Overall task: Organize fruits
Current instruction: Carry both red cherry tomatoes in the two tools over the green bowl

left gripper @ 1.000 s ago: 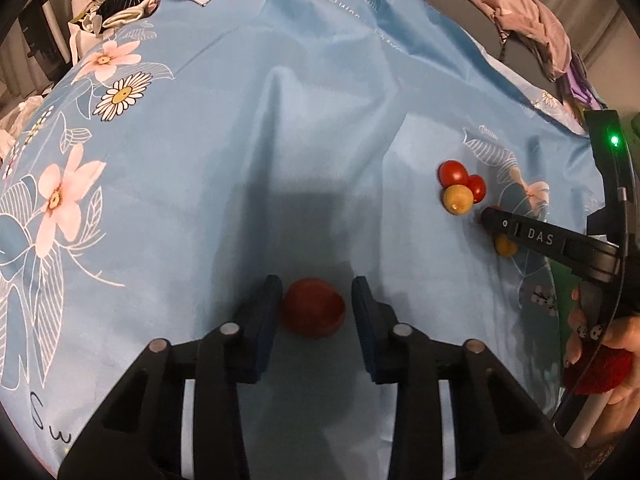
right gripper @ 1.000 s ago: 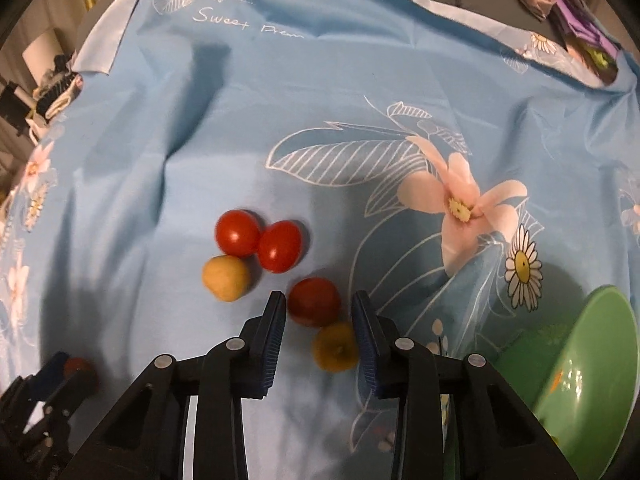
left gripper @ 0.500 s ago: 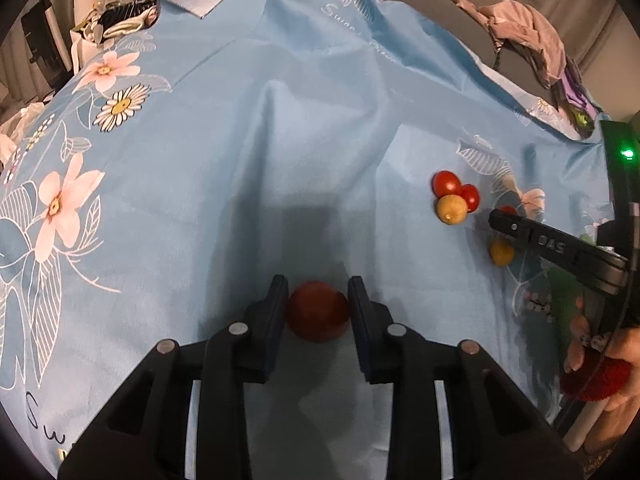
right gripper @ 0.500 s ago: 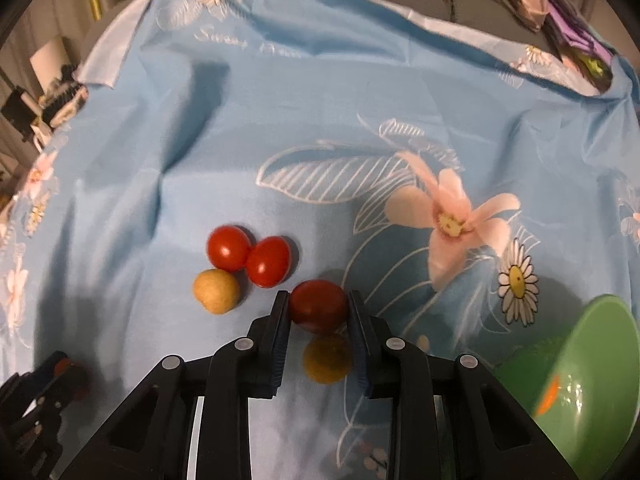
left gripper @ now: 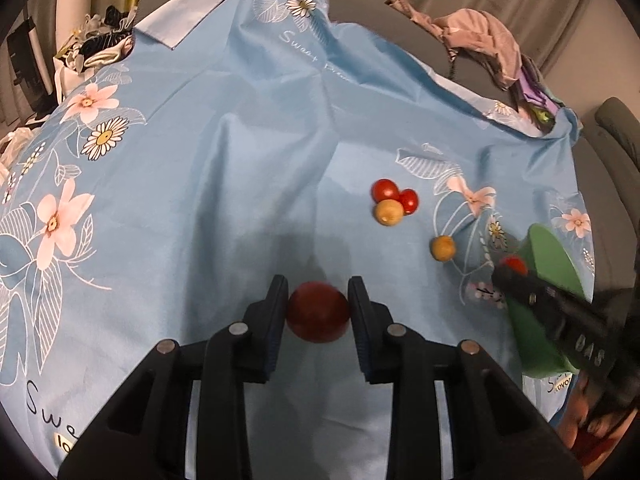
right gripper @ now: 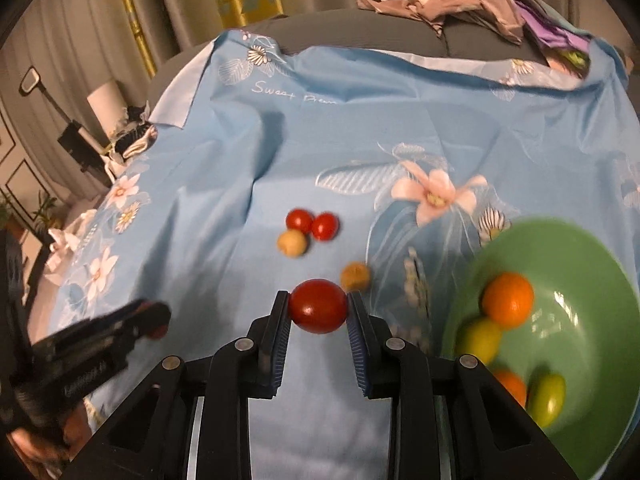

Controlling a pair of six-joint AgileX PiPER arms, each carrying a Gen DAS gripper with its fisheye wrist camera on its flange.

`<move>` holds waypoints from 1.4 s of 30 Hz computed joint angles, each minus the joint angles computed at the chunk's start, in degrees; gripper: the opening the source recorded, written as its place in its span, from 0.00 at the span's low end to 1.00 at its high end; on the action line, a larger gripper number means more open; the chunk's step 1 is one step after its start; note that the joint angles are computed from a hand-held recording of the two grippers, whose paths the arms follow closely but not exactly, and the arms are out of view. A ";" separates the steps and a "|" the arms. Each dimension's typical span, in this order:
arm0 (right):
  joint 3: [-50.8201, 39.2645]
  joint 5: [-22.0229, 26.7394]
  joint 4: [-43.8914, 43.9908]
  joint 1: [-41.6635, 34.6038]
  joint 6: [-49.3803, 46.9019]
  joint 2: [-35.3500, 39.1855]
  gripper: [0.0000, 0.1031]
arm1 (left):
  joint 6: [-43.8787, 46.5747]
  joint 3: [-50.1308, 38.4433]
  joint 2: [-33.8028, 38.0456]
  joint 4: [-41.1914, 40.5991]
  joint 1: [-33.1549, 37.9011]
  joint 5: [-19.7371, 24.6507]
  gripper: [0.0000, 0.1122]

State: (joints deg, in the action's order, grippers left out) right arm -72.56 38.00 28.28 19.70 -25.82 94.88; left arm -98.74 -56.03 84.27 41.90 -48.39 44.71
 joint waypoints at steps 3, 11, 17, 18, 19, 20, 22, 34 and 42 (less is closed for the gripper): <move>2.90 -0.21 5.02 -2.50 -4.54 -2.03 0.29 | -0.32 -0.87 0.13 0.56 -1.12 0.54 0.27; 6.90 -2.69 11.52 -7.19 -10.98 -6.60 0.29 | -1.68 -5.96 1.82 3.99 -5.42 3.03 0.27; 7.66 -1.75 15.29 -11.44 -14.52 -8.47 0.29 | 1.54 -13.45 6.08 4.38 -7.16 3.83 0.27; 7.76 -1.38 16.37 -12.32 -15.52 -8.74 0.29 | 2.50 -15.13 7.14 4.13 -7.37 4.08 0.27; 7.77 -0.81 17.59 -13.25 -16.67 -8.91 0.29 | 3.32 -16.64 8.12 4.00 -7.52 4.26 0.27; 7.77 -0.24 18.80 -14.21 -17.66 -9.05 0.29 | 3.84 -17.73 8.84 3.96 -7.56 4.29 0.27; 7.64 0.91 20.62 -16.51 -18.98 -9.25 0.29 | 4.69 -20.27 10.44 3.81 -7.68 4.01 0.27; 6.79 1.72 22.51 -26.71 -19.89 -8.72 0.29 | 14.75 -37.88 21.99 -0.27 -8.35 2.99 0.27; 5.23 1.66 20.32 -29.82 -17.78 -6.51 0.29 | 22.87 -48.18 29.71 -5.88 -8.14 3.58 0.27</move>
State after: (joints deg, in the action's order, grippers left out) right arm -67.32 39.66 48.61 -10.12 -43.60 88.37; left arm -75.87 -104.21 113.98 36.03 -56.53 48.29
